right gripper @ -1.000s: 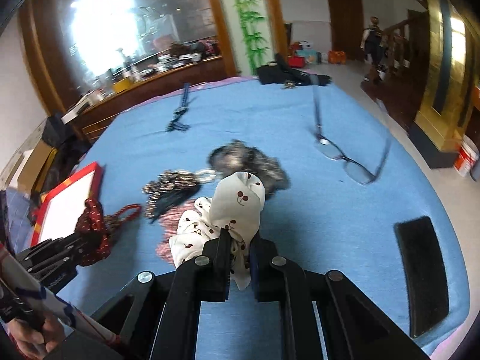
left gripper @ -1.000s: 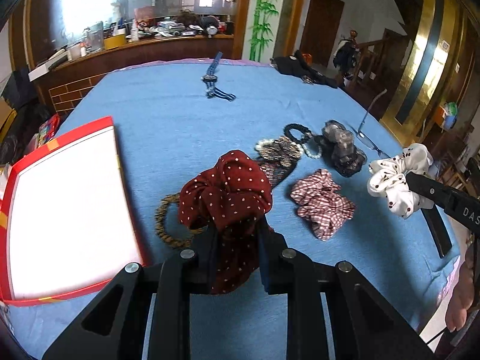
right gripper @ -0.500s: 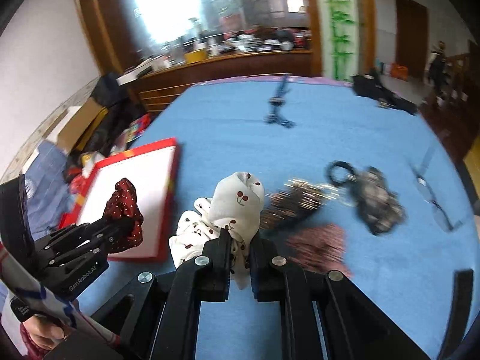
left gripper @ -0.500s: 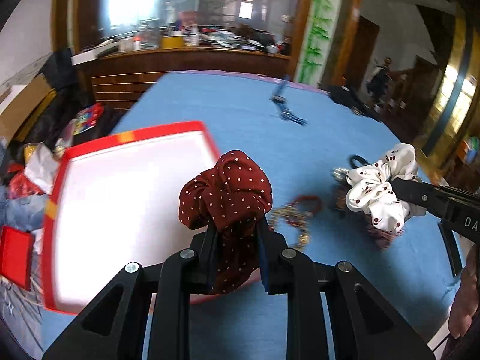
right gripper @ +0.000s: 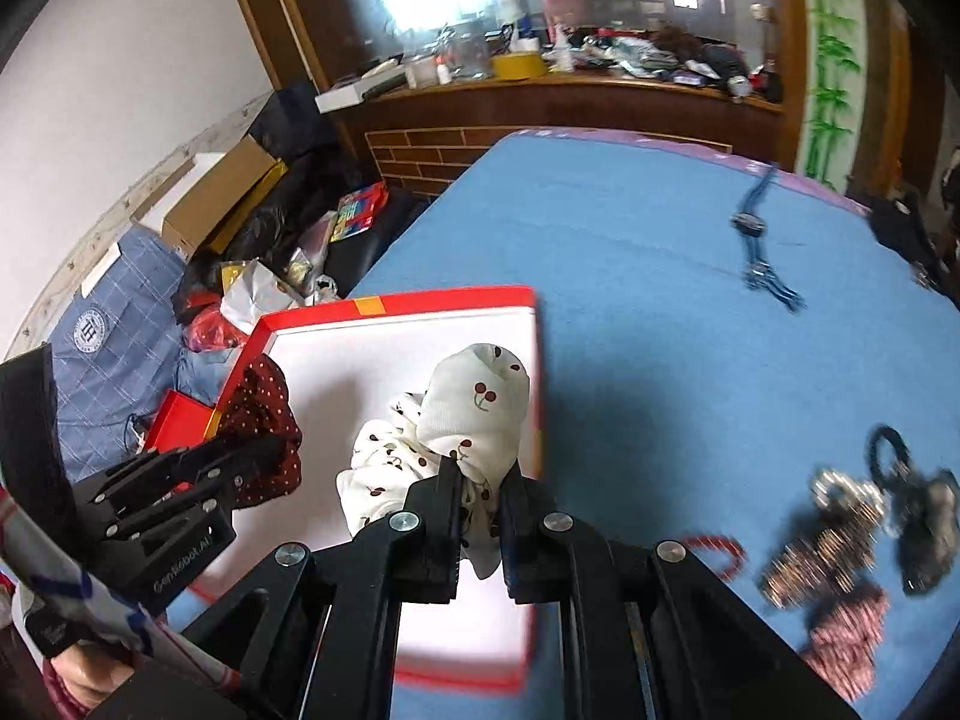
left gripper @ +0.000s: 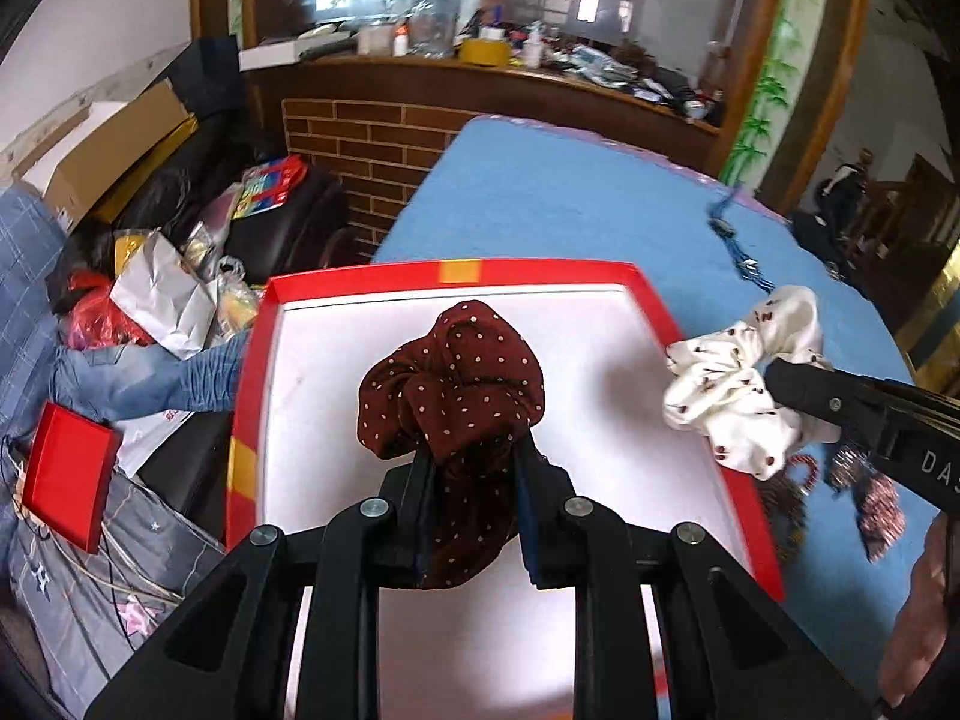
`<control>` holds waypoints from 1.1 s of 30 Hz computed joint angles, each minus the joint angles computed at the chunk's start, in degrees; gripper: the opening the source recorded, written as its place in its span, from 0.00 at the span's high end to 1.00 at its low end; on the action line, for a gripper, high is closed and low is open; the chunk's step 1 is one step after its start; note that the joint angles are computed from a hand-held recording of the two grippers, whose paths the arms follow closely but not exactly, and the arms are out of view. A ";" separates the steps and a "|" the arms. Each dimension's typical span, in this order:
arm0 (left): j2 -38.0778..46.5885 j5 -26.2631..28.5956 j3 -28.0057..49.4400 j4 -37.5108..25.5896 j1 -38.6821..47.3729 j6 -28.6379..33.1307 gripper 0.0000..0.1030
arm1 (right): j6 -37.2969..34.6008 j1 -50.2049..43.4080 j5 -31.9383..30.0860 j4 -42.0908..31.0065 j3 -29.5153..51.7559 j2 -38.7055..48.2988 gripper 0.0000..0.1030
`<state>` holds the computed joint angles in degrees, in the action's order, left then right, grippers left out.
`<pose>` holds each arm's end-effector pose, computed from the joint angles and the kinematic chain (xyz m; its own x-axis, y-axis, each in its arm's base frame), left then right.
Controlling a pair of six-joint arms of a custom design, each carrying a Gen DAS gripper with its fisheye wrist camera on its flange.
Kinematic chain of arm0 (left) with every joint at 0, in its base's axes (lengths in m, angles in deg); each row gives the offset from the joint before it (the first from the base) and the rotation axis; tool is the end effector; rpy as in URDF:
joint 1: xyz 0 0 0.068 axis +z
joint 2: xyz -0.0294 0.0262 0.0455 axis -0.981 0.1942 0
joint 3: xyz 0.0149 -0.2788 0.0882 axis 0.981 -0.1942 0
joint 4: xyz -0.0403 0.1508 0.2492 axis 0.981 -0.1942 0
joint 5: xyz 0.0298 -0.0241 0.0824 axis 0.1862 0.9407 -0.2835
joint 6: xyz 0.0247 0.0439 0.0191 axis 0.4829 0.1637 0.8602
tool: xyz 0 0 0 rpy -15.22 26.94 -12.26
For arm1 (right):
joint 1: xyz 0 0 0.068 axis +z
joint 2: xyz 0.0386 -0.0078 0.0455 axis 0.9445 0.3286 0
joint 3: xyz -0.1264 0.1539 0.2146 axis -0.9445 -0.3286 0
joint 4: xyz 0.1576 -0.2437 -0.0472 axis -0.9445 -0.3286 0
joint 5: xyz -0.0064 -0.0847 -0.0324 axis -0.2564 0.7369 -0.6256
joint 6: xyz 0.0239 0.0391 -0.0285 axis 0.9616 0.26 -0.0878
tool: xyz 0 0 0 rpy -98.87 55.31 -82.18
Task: Organize jewelry
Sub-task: 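Carry both scrunchies over the red-rimmed white tray with both tools, then open both tools to drop the scrunchies into the tray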
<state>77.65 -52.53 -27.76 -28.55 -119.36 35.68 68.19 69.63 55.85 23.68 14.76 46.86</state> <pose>0.2409 -0.1853 0.1034 -0.7524 -0.2310 -0.6169 -0.2103 0.9717 -0.1073 0.3162 0.0100 0.1156 -0.7600 -0.2473 -0.6010 -0.4627 0.8553 0.2332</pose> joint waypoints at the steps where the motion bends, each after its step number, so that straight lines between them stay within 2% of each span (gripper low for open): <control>1: 0.53 1.08 0.03 0.42 1.78 0.70 0.79 | 1.54 1.82 0.81 0.81 1.15 1.66 0.89; 6: 3.66 4.85 1.16 2.81 8.35 4.06 0.79 | 6.25 7.95 3.54 4.11 6.12 8.66 0.89; 12: 8.05 8.11 3.45 4.57 12.64 5.81 0.79 | 10.91 11.43 3.73 5.20 13.10 17.12 0.89; 16: 10.23 7.94 4.59 5.85 13.12 6.41 0.78 | 12.15 12.20 4.61 5.72 15.93 20.49 0.89; 18: 10.60 7.52 4.96 6.13 13.03 6.54 0.73 | 12.34 12.10 4.42 5.13 17.30 21.63 0.88; 20: 10.90 7.64 5.25 6.45 13.03 6.80 0.72 | 12.38 12.22 4.59 4.91 17.96 22.38 0.86; 22: 11.12 7.62 5.53 6.71 13.10 6.95 0.66 | 11.99 12.41 4.28 4.11 18.70 23.06 0.86; 24: 10.97 7.04 5.43 7.04 12.95 6.95 0.55 | 12.17 12.55 4.66 3.77 19.00 23.16 0.83; 26: 10.56 6.88 5.09 7.29 12.97 7.00 0.54 | 11.84 12.25 3.52 3.04 19.30 23.20 0.73; 28: 9.80 6.91 4.80 6.78 12.84 6.51 0.54 | 11.72 12.06 4.43 3.76 18.43 22.39 0.72; 33: 6.39 5.52 2.80 6.12 10.61 5.07 0.51 | 10.95 9.29 1.00 3.15 16.75 20.02 0.70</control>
<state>84.04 -47.00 -24.96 -22.44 -108.75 40.75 79.15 78.92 56.85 26.84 31.51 66.88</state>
